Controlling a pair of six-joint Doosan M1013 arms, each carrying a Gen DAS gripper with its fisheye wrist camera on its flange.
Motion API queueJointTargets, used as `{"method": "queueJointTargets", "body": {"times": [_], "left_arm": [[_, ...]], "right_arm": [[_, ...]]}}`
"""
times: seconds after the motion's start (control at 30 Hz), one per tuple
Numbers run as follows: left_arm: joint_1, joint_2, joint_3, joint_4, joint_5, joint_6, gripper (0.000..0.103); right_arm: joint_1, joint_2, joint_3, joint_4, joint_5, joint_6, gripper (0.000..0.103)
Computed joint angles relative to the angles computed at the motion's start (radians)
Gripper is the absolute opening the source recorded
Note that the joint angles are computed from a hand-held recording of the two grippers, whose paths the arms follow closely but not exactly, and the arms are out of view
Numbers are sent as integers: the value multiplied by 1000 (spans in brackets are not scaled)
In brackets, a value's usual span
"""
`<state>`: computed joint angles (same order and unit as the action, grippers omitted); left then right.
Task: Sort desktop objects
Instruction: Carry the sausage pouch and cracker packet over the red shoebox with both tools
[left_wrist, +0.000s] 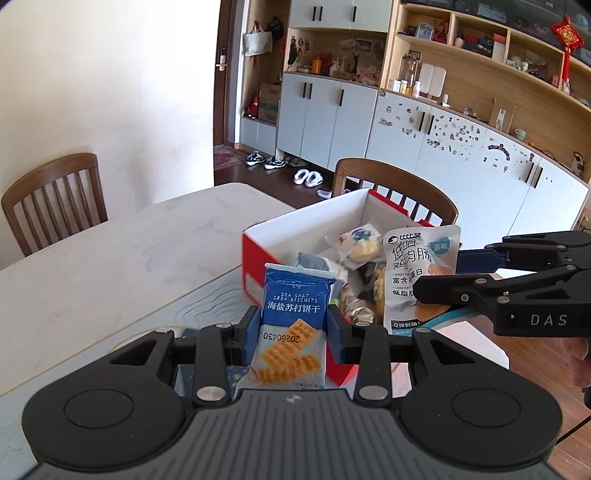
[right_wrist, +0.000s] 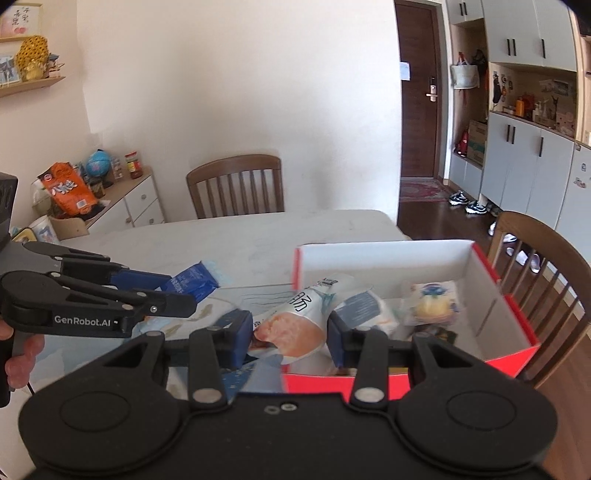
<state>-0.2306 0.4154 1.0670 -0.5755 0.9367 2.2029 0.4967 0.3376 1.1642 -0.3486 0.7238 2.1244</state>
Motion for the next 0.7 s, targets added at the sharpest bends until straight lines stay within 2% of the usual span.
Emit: {"method": "queueJointTargets", "body": {"times": [0.4, 0.7], "left_arm": [[-73, 48, -65, 60, -15, -74, 36], [-110, 96, -135, 77, 13, -126, 36]], "right_arm": [[-74, -35, 52, 45, -26, -59, 42], [-121, -42, 67, 81, -35, -113, 42]]}}
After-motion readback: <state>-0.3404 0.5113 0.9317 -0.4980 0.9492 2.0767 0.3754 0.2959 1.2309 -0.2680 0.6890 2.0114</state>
